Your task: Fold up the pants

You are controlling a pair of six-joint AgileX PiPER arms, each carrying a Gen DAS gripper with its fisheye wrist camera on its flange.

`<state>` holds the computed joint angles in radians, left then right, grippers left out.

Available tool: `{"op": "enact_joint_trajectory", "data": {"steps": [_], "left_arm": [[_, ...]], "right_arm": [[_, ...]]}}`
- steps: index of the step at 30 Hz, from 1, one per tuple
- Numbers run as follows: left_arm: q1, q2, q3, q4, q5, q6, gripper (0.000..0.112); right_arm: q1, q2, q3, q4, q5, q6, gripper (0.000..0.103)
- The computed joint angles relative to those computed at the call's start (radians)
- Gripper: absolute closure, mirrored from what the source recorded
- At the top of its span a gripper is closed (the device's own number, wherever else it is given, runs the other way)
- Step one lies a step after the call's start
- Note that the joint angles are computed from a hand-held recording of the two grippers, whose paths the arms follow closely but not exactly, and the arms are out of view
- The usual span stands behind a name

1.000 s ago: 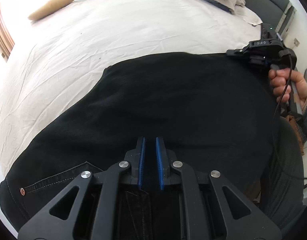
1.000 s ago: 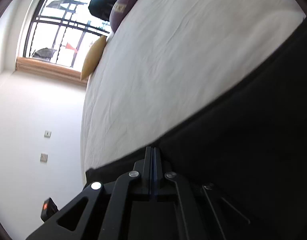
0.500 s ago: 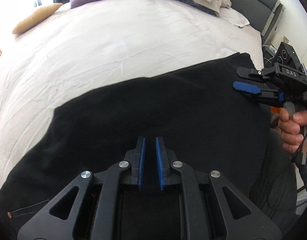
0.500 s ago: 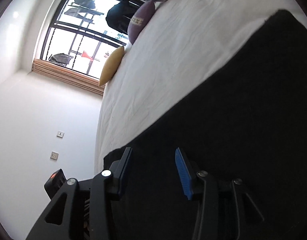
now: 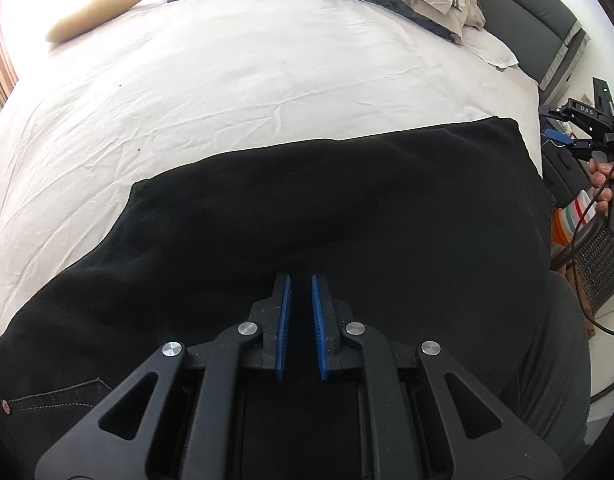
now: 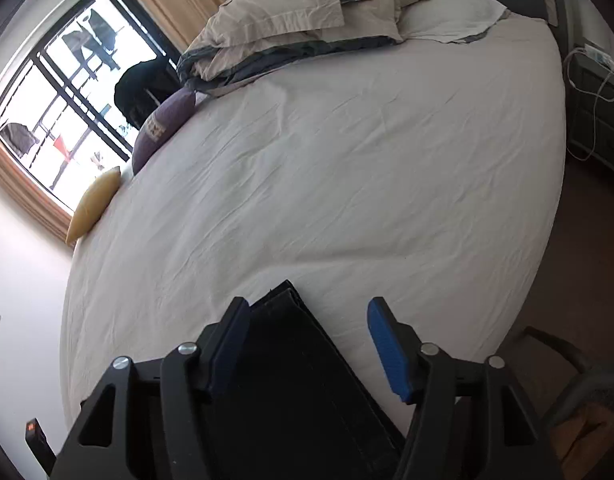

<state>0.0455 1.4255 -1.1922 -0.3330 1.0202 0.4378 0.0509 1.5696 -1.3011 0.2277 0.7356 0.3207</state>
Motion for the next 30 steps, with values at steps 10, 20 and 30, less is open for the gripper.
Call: {"op": "enact_joint_trajectory", "data": {"steps": [10,20,30], "left_arm": [[0.105,-0.069,0.077,-0.058,0.052,0.090,0.101],[0.059,-0.032,0.077,-0.080,0.011,0.069,0.101],[0.102,-0.029,0.096,-0.120,0.010,0.121,0.101]], "right_arm": [[-0.143,0.107,-0.016,0.176,0.255,-0.290,0.036],[-0.180,0.183,-0.051,0.221,0.375,-0.445,0.029],[-0.199,0.201,-0.086,0.283,0.468,-0.552,0.054]]}}
